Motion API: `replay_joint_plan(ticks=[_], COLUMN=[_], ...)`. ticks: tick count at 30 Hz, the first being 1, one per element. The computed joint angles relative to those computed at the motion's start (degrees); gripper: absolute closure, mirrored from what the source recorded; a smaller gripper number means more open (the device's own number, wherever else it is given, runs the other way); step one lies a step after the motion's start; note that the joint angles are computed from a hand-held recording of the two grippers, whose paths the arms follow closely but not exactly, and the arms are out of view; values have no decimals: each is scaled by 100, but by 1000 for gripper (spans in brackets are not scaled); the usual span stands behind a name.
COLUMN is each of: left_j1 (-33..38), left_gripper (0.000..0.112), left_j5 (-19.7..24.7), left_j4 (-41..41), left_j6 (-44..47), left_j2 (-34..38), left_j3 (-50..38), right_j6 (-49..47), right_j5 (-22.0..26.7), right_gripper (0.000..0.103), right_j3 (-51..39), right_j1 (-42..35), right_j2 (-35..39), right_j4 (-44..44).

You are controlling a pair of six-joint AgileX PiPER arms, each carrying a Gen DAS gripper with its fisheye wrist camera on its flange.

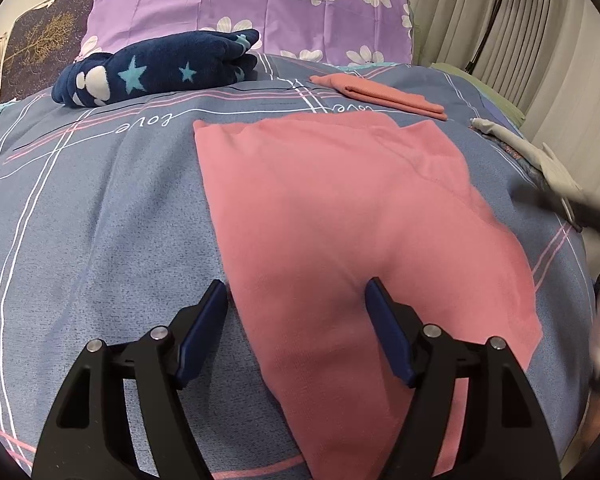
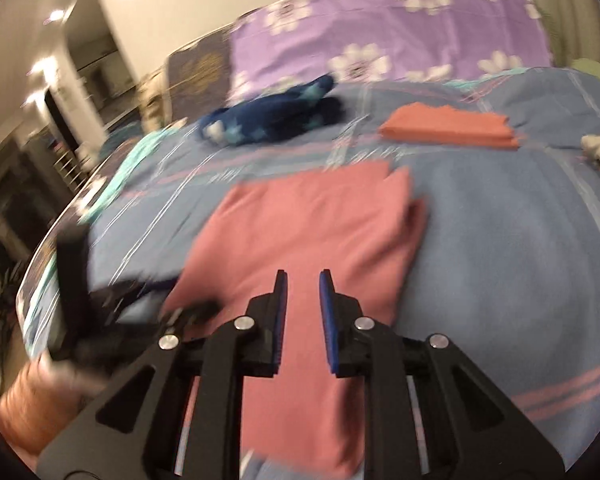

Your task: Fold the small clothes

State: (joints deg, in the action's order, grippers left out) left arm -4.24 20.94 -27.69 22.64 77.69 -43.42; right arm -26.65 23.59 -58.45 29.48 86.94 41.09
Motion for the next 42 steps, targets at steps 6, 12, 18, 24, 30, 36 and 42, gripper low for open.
replay_joint_plan(ticks=[6,12,18,24,30,36,42], left_j1=[82,44,461,1295,1962,1497,1081], left_gripper=[38,38,38,37,37,37,61], left_j5=[67,27,635,1219,2300,2304,1859], left_j4=[-317,-181,-862,-2046,-3183,-3132,-2587], left_j6=[301,151,727,1917,3083,3142,2492], left_j2=[9,-10,53,323,1071,1566,2023], left_j3=[5,12,-269,-514,-900,-1435,-2072], right_j6=[656,1770,203,-380,-1842,-1107,-478], right_j5=[-667,-572,1,591,1573,2118,1911], right_gripper=[85,81,59,45,40,46,46], right_j3=[855,755,585,185,-128,-1464,-2565], right_j1=[523,697,-127,-1013,-1625,-1583,-1167], right_j2=[135,12,-295,234,1116,2009,2668], right_j4=[-581,-1592,-68,761,2456,1881,1033])
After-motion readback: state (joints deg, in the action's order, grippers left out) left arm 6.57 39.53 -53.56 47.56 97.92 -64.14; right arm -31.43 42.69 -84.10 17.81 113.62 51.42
